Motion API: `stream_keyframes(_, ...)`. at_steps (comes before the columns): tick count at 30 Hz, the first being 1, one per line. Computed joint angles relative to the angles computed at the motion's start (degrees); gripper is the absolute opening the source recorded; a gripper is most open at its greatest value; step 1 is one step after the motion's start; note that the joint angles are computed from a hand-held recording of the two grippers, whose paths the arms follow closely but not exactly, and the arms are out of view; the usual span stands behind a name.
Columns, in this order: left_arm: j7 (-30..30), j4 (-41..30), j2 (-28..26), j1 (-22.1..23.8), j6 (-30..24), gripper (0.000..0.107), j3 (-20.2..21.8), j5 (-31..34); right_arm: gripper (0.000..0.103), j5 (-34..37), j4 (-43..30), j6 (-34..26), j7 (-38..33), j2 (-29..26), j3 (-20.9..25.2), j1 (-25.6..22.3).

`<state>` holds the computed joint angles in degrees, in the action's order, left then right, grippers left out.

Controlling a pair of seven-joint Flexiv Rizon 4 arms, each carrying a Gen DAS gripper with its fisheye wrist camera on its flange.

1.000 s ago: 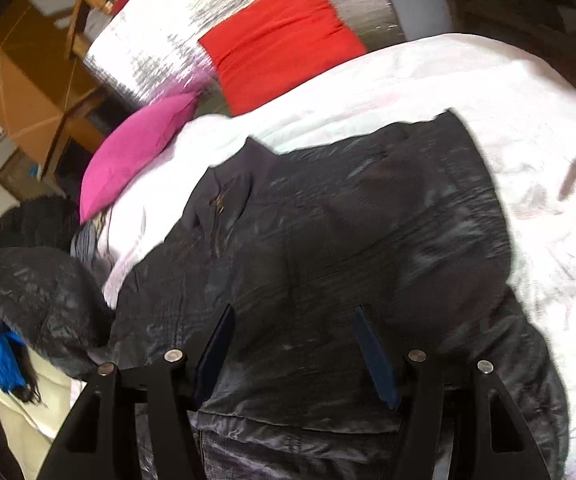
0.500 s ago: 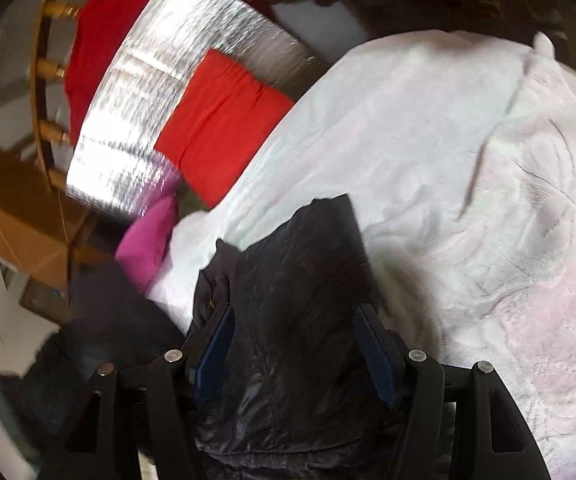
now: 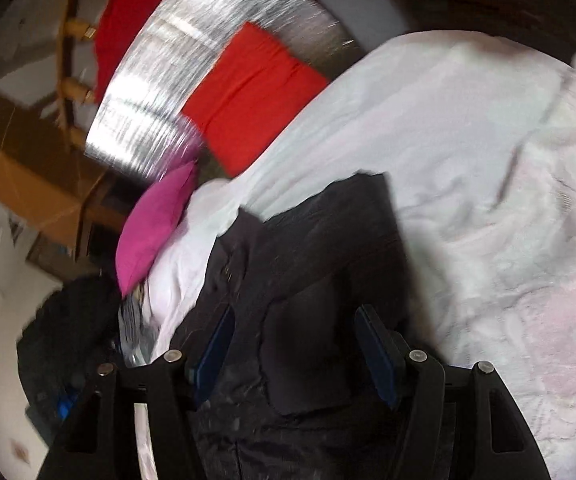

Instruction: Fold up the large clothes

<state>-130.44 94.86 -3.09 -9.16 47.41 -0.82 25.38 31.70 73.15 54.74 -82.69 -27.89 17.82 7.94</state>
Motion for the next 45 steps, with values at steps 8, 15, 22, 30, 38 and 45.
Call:
stream_keyframes(8,-6.6,6.3,0.0,2.9,1.2,0.071,1.4,1.1,0.065,-21.3,3.3,-1.3,13.4,-1.3,-8.7,10.5)
stream_keyframes(15,-2.5,4.1,-3.3,0.3,-1.0,0.067,1.1,3.9,0.019,-28.7,5.6,1.9,11.2,-1.3,-6.5,11.4)
stream_keyframes(22,3.0,4.6,-4.0,-0.2,0.5,0.067,1.7,2.4,0.014,-40.7,13.3,15.4,23.6,1.3,-14.8,16.1)
stream_keyframes(30,3.9,10.9,1.4,2.3,11.1,0.074,2.8,-2.5,0.02,-20.3,2.1,6.1,13.8,-3.1,1.1,1.8)
stream_keyframes(38,-1.4,7.3,0.6,3.2,3.9,0.082,1.2,6.1,0.091,-24.5,7.8,19.5,7.3,0.3,-2.7,8.0)
stream_keyframes(45,4.9,4.3,-3.6,1.4,-4.9,0.083,1.0,4.2,0.052,-36.9,3.9,3.8,4.1,-4.0,-5.8,15.4)
